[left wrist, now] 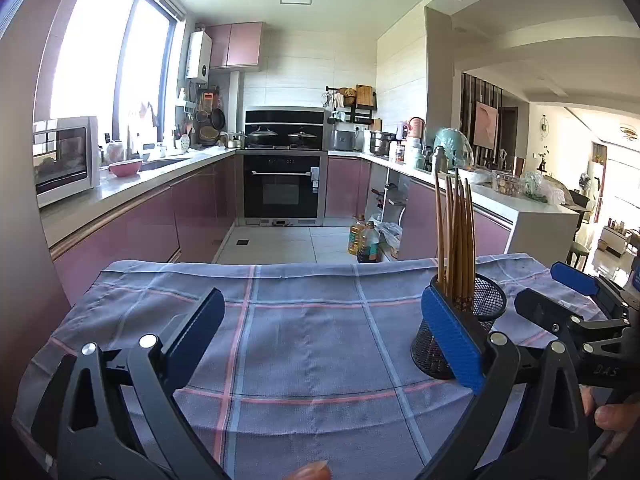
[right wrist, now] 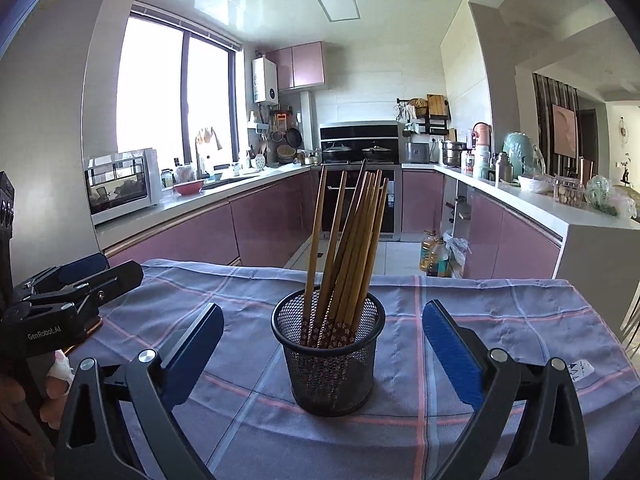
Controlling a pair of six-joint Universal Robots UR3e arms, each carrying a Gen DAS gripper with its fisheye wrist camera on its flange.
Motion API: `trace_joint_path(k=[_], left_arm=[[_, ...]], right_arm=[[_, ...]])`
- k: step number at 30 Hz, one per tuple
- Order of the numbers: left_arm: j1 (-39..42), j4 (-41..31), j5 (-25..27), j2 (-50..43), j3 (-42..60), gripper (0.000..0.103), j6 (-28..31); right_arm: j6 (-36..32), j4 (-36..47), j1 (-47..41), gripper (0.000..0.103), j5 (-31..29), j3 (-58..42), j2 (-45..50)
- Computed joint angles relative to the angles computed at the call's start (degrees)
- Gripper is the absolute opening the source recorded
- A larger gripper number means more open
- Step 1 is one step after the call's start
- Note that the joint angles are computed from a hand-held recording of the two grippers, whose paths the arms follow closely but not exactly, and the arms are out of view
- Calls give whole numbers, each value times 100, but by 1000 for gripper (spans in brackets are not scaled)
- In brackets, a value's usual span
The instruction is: Organize utensils
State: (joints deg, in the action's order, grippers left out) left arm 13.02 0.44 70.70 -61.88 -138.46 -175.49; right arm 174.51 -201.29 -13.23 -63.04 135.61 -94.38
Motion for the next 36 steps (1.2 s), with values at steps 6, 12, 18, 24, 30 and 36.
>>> trace_joint_path(k=[6,12,18,24,30,36], left_arm=[[64,-160,-10,320,-116,97,-33],[83,-187,78,500,-178,97,-134],[-11,-191,205,623,-212,97,-103],[-66,-251,223,730,-235,97,-113],[-130,-282,264,813,-260,97,-100],[-190,-274,312,796,-247,97,-108]], right_arm=[[101,-154,55,96,-156,146,-116],[193,-284,92,96,-301,216,-202],[260,-423,189,96,-444,266,-194],[254,-462,230,96,-501,338,-239],[292,-515,237,96,-503,371,-232],[305,-527,211,96,-480,403,-258]])
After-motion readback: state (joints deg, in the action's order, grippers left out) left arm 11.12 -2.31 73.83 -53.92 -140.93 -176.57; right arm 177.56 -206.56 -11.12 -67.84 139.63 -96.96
